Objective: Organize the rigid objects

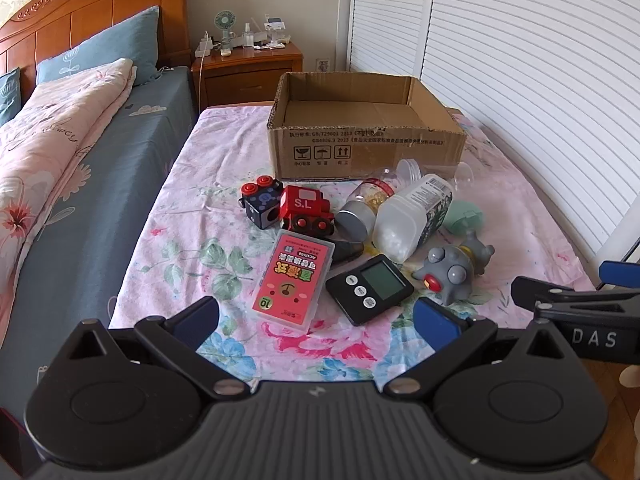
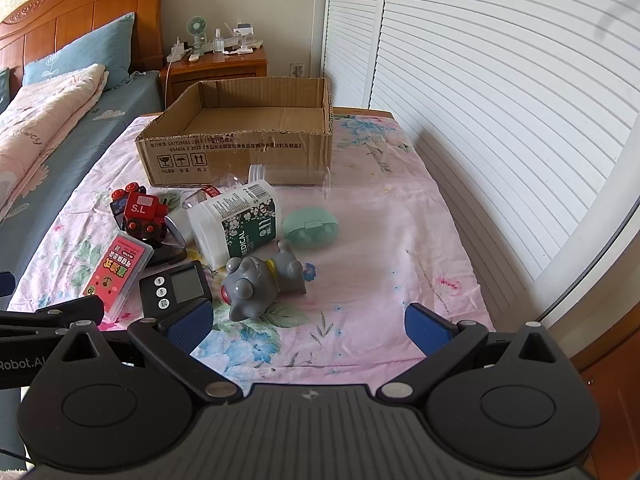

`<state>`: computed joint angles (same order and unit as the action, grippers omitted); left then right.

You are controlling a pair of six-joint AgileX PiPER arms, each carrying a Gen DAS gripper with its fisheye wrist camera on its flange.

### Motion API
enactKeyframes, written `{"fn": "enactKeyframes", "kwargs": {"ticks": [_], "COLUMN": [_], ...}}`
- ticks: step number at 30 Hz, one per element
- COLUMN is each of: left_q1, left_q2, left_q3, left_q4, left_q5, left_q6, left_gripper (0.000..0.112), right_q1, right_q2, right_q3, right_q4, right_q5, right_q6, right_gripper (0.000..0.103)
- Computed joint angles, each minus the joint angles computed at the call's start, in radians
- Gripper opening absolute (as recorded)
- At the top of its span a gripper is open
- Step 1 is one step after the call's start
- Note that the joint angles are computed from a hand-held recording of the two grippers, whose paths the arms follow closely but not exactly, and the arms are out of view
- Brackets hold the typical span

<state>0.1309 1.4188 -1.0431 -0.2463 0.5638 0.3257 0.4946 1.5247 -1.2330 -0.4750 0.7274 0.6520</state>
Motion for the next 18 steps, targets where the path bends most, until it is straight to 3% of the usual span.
{"fn": "enactKeyframes", "kwargs": {"ticks": [18], "left_q1": [-0.008], "left_q2": [0.006], "left_q3": [-0.010], "left_q4": [0.001], "left_q5": [0.006], "left_q6": [0.001], "left_gripper": [0.102], "right_q1": [-0.007], "right_q2": [0.004], "right_q3": [-0.005], "right_q4": [0.005], "right_q5": [-0.005], "right_q6": [-0.008], "right_gripper": [0.103]}}
